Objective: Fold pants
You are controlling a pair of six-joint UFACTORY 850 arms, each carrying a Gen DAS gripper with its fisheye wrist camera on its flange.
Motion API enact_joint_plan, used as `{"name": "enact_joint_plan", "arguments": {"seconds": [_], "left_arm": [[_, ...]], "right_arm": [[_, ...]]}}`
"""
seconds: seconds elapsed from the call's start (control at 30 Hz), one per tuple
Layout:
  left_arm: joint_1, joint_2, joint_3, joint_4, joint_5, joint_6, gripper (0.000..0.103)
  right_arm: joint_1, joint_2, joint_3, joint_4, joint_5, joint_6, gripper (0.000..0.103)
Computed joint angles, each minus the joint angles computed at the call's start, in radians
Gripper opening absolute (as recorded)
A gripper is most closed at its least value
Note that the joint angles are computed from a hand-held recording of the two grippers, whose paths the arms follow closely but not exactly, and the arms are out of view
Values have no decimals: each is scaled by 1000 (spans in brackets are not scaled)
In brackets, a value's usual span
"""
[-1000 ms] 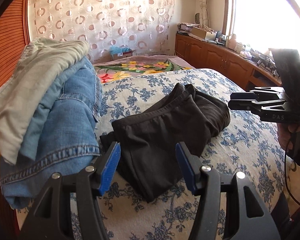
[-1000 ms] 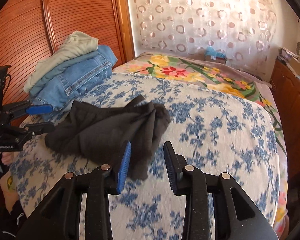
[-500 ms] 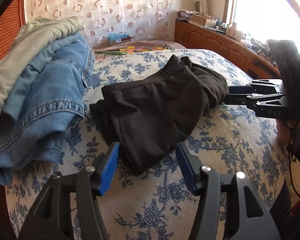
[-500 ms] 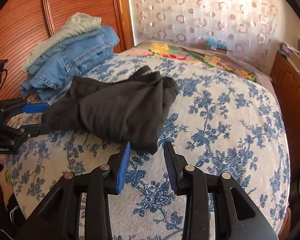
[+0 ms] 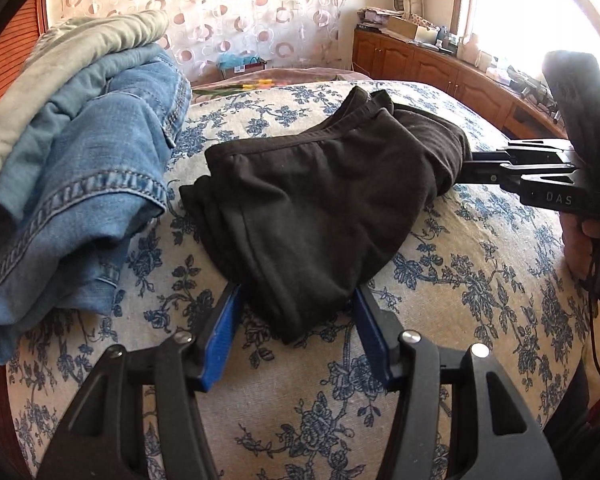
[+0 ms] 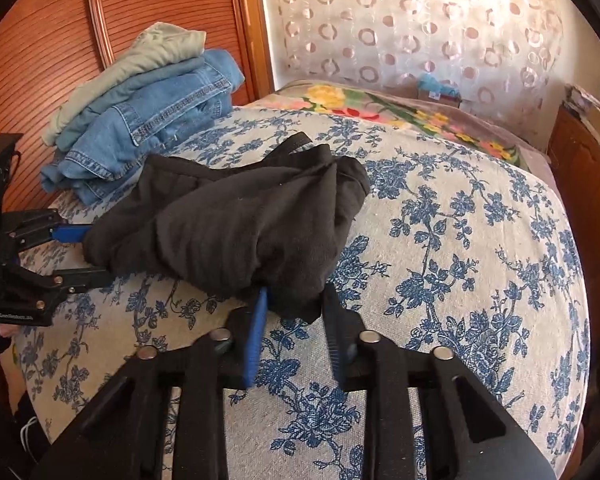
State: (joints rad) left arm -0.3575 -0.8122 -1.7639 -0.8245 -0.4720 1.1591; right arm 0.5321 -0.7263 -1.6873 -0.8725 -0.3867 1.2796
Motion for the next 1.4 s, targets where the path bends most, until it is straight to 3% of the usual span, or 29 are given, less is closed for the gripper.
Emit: {"name": "enact_joint_plan", "arguments": {"seconds": [0.07,0.27,0.37,0.6,0.87,1.13,1.4], "left_arm": [[3,-3,-5,-15,-6,9,43],[5,9,13,-102,-4,104,16],[6,21,31,-152,7,157,10],[19,102,138,-295,-19,306,8],[33,224,322,-410,-71,455,8],[41,296,441,-438,-80,515,8],[47,305,459,-413,-87,494,9]], "right_arm": [[2,2,2,-18,2,14,9],[9,44,65,-195,26,225,6],[16,65,94,-235,28,275,6],[62,145,199,-360,3,431,5],[137,236,320,-354,-46,490,5],[190,273,390,-383,-58,600,5],[213,272,402,-394,-73,662,6]]}}
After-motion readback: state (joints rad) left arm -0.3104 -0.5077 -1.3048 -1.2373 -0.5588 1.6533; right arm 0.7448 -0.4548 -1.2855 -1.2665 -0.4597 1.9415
